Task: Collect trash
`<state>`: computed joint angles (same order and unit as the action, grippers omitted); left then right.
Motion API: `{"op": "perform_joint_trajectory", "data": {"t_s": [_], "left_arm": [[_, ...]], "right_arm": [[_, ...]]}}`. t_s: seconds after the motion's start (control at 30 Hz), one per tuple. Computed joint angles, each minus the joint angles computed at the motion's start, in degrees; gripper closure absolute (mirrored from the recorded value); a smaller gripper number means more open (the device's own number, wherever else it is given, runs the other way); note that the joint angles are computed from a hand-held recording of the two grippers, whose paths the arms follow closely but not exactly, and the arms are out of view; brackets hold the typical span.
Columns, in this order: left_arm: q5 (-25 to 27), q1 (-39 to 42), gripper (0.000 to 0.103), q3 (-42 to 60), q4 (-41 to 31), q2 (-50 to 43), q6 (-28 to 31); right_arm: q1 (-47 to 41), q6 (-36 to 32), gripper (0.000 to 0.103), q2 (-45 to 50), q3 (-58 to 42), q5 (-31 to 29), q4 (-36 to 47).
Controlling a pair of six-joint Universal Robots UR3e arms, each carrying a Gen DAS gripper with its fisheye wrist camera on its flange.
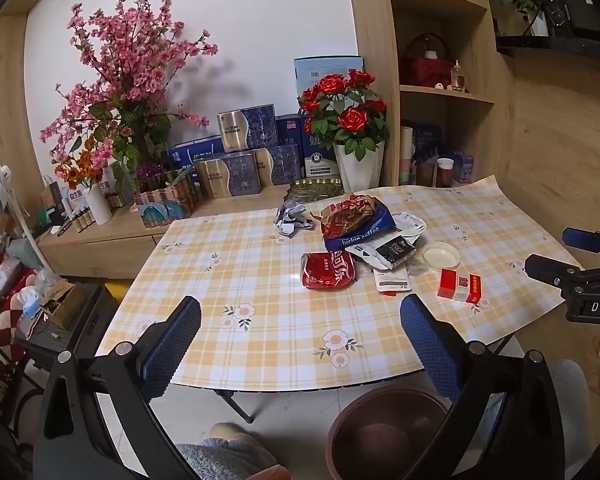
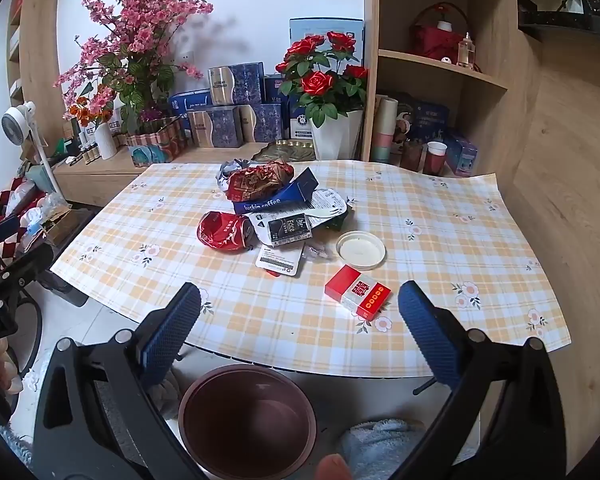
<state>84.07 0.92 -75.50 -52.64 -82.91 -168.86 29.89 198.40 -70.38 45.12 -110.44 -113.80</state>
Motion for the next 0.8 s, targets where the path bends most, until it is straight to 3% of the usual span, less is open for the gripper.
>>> {"op": "perform_joint_trajectory", "data": {"t_s": [0.3,0.8], "left_arm": [[1.7,-2.4,0.005,-0.8,3.9,-2.8,-0.9],[0.2,-1.3,0.005,-1.1,1.2,-0.1,-0.7]], "right_arm": [[-0.4,-0.5,0.006,-1.0,2.3,0.5,-1.9],[0.3,0.0,0.006,-0.1,-2.0,-1.0,1.8]]}}
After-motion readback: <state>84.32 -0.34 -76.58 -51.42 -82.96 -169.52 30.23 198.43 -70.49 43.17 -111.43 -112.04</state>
